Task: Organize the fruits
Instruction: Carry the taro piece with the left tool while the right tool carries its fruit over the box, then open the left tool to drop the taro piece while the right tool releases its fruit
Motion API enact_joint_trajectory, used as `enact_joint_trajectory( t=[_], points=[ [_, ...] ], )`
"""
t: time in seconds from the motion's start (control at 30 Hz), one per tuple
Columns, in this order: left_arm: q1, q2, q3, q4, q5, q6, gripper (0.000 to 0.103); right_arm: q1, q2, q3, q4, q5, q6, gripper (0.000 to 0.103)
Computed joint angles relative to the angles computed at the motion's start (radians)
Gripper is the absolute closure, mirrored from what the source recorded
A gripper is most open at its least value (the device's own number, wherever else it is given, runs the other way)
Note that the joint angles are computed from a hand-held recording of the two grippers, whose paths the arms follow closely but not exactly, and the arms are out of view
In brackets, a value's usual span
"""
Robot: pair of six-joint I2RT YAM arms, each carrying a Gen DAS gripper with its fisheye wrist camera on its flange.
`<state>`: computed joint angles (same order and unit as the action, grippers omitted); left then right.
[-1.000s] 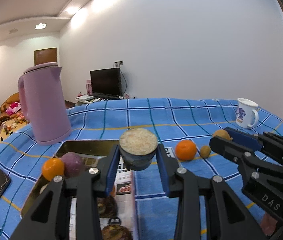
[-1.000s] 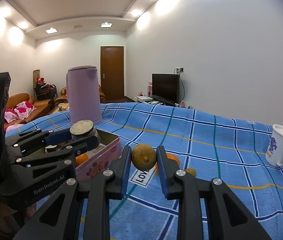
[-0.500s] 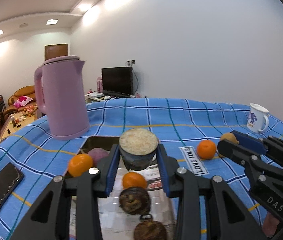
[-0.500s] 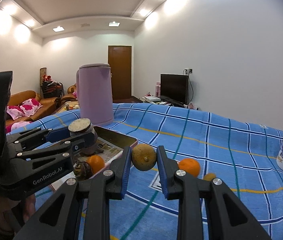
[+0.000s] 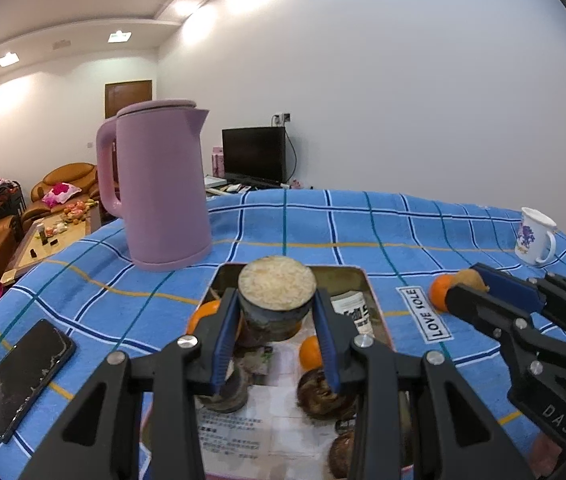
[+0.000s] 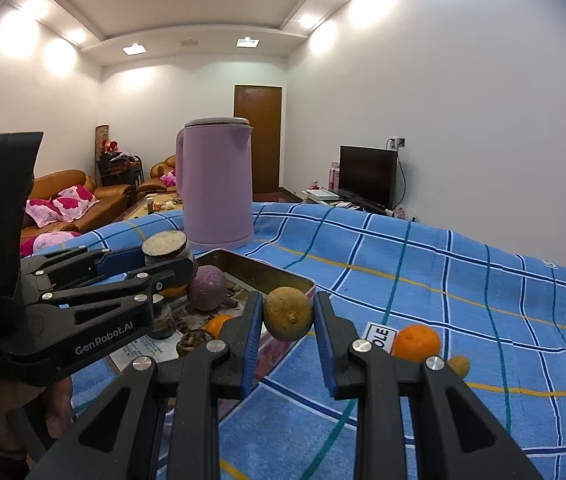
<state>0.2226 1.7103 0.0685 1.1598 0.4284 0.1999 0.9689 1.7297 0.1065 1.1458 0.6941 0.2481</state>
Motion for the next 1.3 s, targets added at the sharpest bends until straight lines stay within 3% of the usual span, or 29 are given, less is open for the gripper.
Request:
enact_joint_trajectory(
  t=[0.8,1.3],
  points=[
    [0.165,0.029,0.096,-0.12,0.068,0.065,0.065,0.025,0.041,0.112,-0.095,-0.049,-0.045,0.076],
    [0.209,0.028,0.122,-0.173,0.104,0.083,0.065,0.004,0.064,0.145,-0.104,-0.133,-0.065,0.076]
  ],
)
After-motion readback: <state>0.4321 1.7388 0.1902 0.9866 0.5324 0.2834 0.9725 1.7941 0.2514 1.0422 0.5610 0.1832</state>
